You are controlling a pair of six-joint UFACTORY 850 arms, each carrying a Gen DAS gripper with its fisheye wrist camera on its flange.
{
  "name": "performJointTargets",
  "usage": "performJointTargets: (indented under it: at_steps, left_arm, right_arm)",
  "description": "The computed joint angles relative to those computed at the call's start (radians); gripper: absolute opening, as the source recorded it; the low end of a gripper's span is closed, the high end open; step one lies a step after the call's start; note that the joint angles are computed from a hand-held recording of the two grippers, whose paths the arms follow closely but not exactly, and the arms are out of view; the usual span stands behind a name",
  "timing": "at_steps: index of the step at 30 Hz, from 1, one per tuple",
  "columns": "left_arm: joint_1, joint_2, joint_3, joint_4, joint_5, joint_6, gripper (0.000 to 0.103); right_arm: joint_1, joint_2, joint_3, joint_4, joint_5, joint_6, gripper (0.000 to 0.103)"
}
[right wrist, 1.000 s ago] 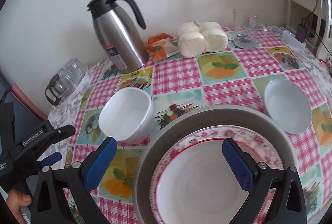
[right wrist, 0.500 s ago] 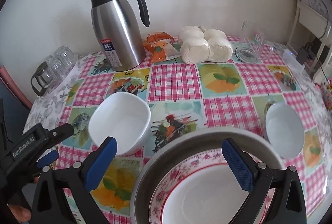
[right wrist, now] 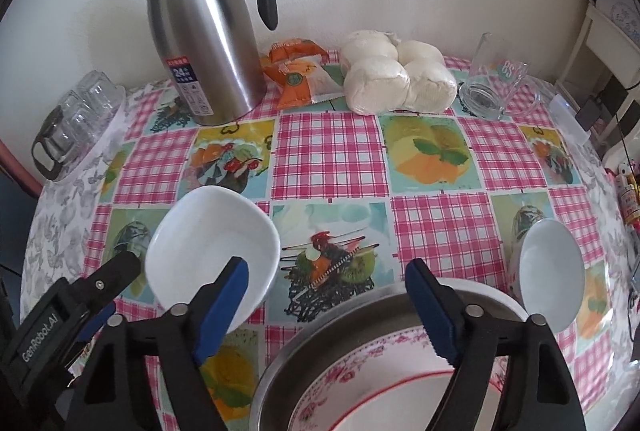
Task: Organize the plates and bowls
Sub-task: 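Move both grippers to the white square bowl beside the basin, then close both grippers on the rim of the white square bowl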
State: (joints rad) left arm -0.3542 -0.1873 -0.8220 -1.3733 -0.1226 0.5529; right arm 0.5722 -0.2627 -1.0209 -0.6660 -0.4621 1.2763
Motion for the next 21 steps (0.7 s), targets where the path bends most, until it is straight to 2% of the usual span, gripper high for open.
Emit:
performJointTargets:
  at_steps: [5, 7, 11, 14, 18, 21]
  left_arm:
    - [-0.002, -0.034, -0.027, 0.032, -0.001, -0.023, 0.082]
    - [-0.002, -0.046, -0.037, 0.08, 0.001, -0.071, 0.074]
    - [0.0, -0.08, -0.06, 0.12, -0.008, -0.101, 0.071]
    - [0.002, -0.11, -0.079, 0.211, -0.017, -0.183, 0.064]
    - [0.006, -0.136, -0.094, 0.169, -0.036, -0.126, 0.053]
    - [0.009, -0.155, -0.104, 0.188, -0.051, -0.141, 0.047]
  right_arm:
    - [-0.015, -0.047, -0.035, 0.087, 0.001, -0.076, 0.074]
    - [-0.016, -0.067, -0.05, 0.1, -0.005, -0.096, 0.071]
    - [-0.012, -0.107, -0.083, 0.095, -0.022, -0.122, 0.068]
    - [-0.013, -0.139, -0.106, 0.111, -0.04, -0.145, 0.059]
    - [-0.019, -0.166, -0.123, 0.138, -0.027, -0.17, 0.052]
    - [-0.017, -0.181, -0.142, 0.15, -0.04, -0.181, 0.048]
